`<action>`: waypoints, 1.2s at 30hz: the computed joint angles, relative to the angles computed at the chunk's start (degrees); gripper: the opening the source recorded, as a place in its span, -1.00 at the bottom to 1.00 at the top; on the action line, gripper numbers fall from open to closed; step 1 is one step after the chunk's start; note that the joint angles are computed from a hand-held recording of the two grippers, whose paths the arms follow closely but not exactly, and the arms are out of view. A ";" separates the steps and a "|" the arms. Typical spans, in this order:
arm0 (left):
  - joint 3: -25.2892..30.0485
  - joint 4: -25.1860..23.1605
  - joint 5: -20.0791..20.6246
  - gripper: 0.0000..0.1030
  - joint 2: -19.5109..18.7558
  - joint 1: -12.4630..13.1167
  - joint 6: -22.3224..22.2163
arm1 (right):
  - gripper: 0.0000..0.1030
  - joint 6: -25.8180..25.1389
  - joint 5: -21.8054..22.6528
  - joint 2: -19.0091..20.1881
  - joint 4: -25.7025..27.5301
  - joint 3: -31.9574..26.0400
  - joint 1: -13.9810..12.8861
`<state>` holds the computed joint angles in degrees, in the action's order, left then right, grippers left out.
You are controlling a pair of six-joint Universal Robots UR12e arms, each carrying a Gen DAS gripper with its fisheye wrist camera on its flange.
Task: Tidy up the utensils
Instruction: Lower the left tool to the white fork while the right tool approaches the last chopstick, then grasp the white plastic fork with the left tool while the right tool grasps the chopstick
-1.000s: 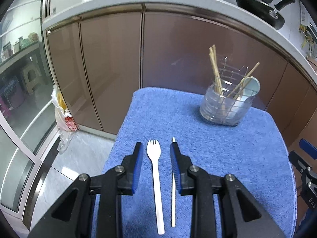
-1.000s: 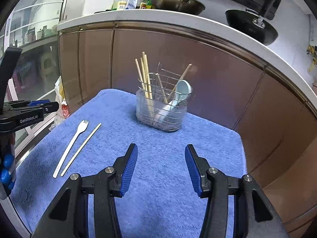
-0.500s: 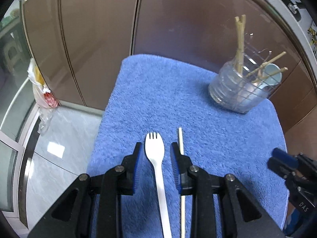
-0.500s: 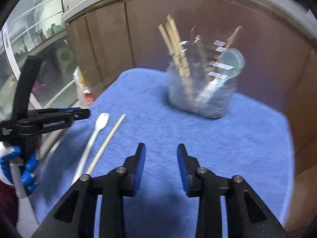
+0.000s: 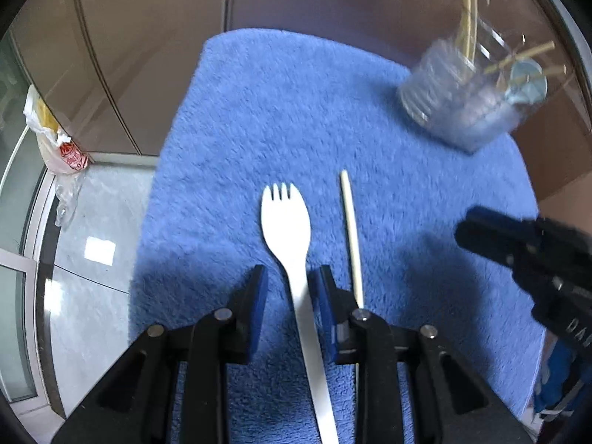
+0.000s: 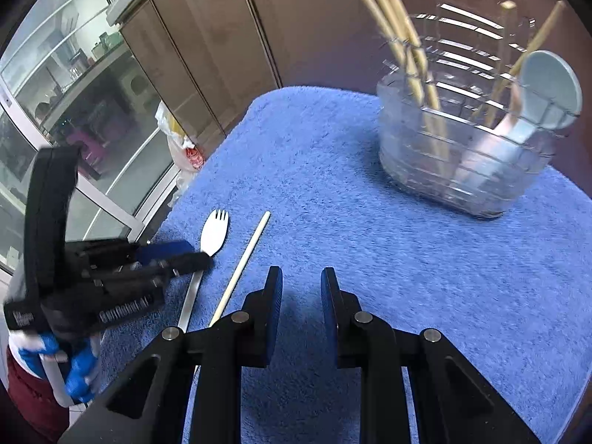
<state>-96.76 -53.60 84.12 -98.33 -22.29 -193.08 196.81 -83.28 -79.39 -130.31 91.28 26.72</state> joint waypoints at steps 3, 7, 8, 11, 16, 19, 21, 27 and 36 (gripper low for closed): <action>0.35 -0.37 2.78 -0.76 -0.22 -0.70 -0.16 | -0.59 0.44 1.96 1.73 2.48 -2.01 -0.09; -1.57 1.77 0.85 -0.82 1.03 0.22 -0.68 | -0.59 0.71 3.71 4.74 6.85 -6.11 0.14; -2.30 2.75 0.06 -0.83 1.51 0.59 -0.96 | -0.59 0.85 3.71 5.34 7.84 -6.96 0.31; -5.05 6.83 -2.81 -0.83 3.52 2.00 -2.14 | -0.59 0.48 3.33 7.45 11.01 -9.95 1.01; -8.37 11.67 -5.05 -0.83 6.40 3.18 -4.34 | -0.62 0.37 0.33 10.89 16.40 -14.65 2.59; -10.08 13.49 -5.69 -0.83 7.90 3.81 -5.15 | -0.69 0.16 -4.22 12.54 19.00 -16.86 4.05; -11.18 14.73 -6.42 -0.83 8.88 4.30 -6.23 | -0.71 0.24 -7.17 13.38 20.40 -18.22 4.97; -13.03 16.21 -5.00 -0.83 11.42 4.52 -7.71 | -0.89 1.37 -10.89 13.60 19.73 -18.09 6.15; -12.01 18.56 -0.88 -0.83 13.32 2.38 -8.40 | -0.90 -0.08 -3.40 4.30 3.12 -6.84 3.39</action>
